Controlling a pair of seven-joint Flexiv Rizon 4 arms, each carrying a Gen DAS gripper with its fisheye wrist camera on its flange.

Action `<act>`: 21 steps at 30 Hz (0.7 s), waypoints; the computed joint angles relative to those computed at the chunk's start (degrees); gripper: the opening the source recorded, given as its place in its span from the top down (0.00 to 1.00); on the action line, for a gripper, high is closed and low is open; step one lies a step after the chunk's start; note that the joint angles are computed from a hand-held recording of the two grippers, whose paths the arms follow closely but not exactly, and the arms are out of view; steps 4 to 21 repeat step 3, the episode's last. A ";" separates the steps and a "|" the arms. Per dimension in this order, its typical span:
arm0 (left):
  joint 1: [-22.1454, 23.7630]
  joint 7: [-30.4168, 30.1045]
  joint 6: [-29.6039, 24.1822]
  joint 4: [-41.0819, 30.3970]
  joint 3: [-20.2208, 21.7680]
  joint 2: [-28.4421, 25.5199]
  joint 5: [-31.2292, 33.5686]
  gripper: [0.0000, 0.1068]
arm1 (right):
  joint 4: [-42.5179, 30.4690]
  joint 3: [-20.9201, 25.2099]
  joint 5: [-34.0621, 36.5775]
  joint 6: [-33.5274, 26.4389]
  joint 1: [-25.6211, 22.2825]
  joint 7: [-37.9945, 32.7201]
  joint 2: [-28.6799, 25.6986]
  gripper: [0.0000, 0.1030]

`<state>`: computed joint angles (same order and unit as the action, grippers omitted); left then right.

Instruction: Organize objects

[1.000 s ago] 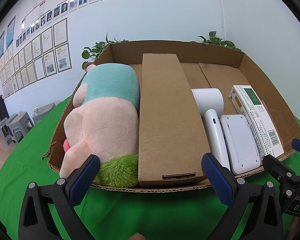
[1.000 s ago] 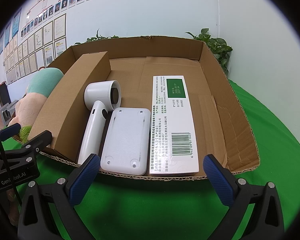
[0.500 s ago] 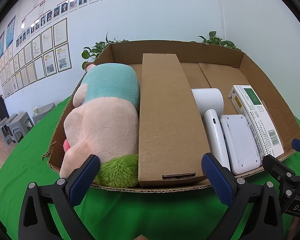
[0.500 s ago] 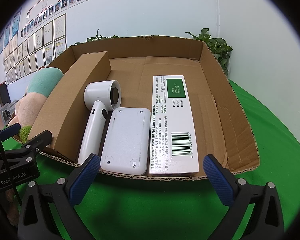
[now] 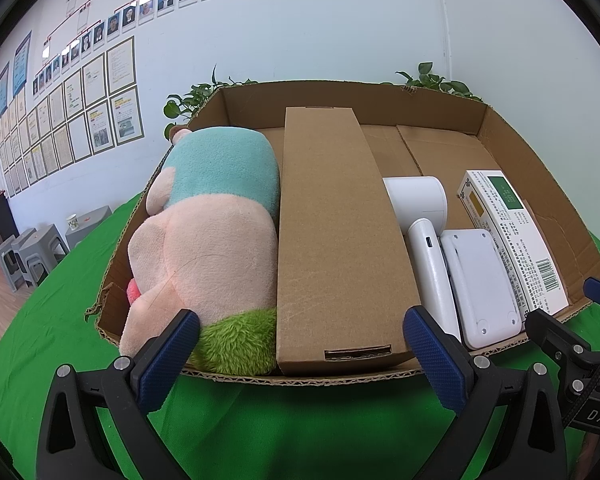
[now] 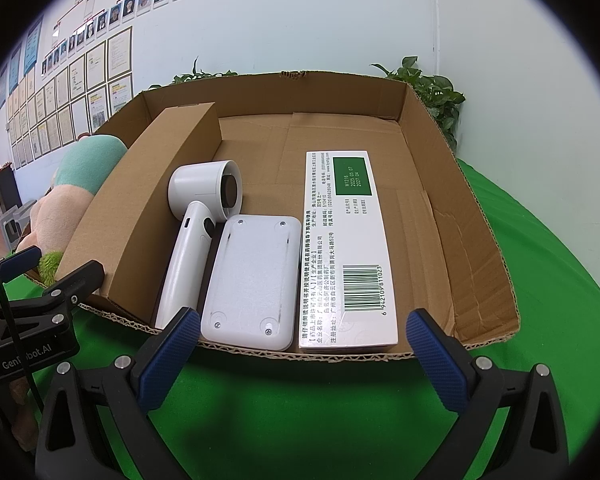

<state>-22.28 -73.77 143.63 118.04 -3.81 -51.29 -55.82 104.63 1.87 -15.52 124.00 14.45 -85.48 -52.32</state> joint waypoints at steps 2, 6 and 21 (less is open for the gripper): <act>-0.15 0.49 0.04 -0.30 0.08 -0.18 -0.35 0.04 | -0.01 0.01 0.01 0.00 -0.02 -0.03 -0.01 0.00; -0.12 0.55 0.03 -0.35 0.04 -0.20 -0.37 0.04 | -0.02 0.01 0.01 -0.01 -0.01 -0.04 -0.01 0.00; -0.12 0.55 0.03 -0.35 0.04 -0.20 -0.37 0.04 | -0.02 0.01 0.01 -0.01 -0.01 -0.04 -0.01 0.00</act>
